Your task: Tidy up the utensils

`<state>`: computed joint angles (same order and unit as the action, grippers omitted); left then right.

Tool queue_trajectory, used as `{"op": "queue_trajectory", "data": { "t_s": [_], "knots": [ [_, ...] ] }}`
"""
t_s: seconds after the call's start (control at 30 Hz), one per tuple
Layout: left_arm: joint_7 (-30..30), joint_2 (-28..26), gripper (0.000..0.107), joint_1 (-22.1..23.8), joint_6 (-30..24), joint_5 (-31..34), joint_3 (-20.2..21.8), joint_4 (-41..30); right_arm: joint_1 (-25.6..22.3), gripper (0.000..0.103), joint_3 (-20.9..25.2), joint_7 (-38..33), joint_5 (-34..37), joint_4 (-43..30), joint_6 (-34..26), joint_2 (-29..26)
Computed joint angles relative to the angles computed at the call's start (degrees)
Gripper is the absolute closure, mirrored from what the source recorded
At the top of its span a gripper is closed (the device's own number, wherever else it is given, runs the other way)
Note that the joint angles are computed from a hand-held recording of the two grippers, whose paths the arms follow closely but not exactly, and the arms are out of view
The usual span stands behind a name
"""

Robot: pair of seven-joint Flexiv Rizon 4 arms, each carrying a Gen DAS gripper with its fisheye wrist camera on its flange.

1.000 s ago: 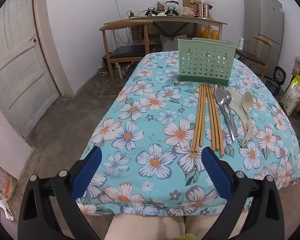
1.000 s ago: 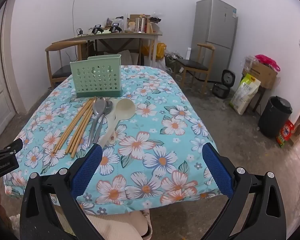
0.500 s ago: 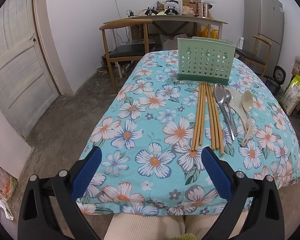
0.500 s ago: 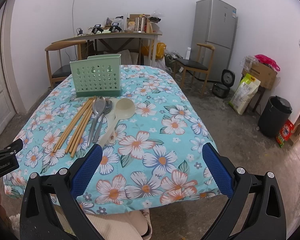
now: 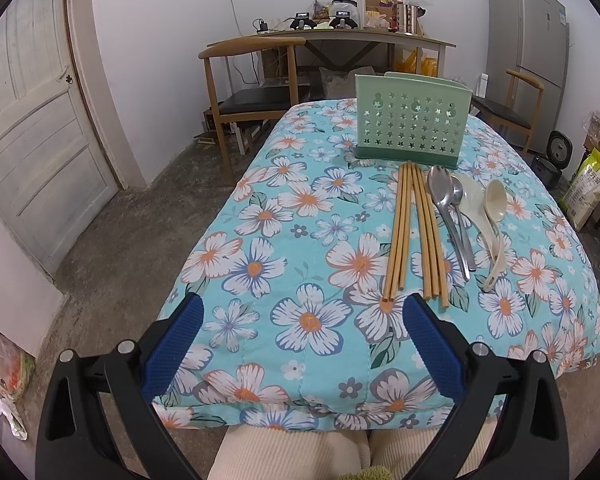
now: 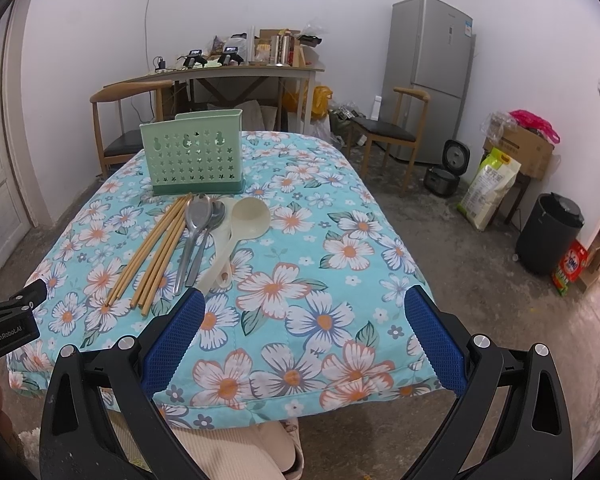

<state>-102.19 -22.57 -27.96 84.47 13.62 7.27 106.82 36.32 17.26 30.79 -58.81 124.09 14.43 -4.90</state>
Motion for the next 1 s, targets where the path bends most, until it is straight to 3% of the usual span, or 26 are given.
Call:
{"op": "queue_trajectory", "data": {
  "t_s": [1.0],
  "knots": [
    [0.6,0.0,0.009,0.5,-0.1,-0.5,-0.5,0.3,-0.1,0.008,-0.1,0.1,-0.2,0.2,0.2,-0.1]
  ]
}}
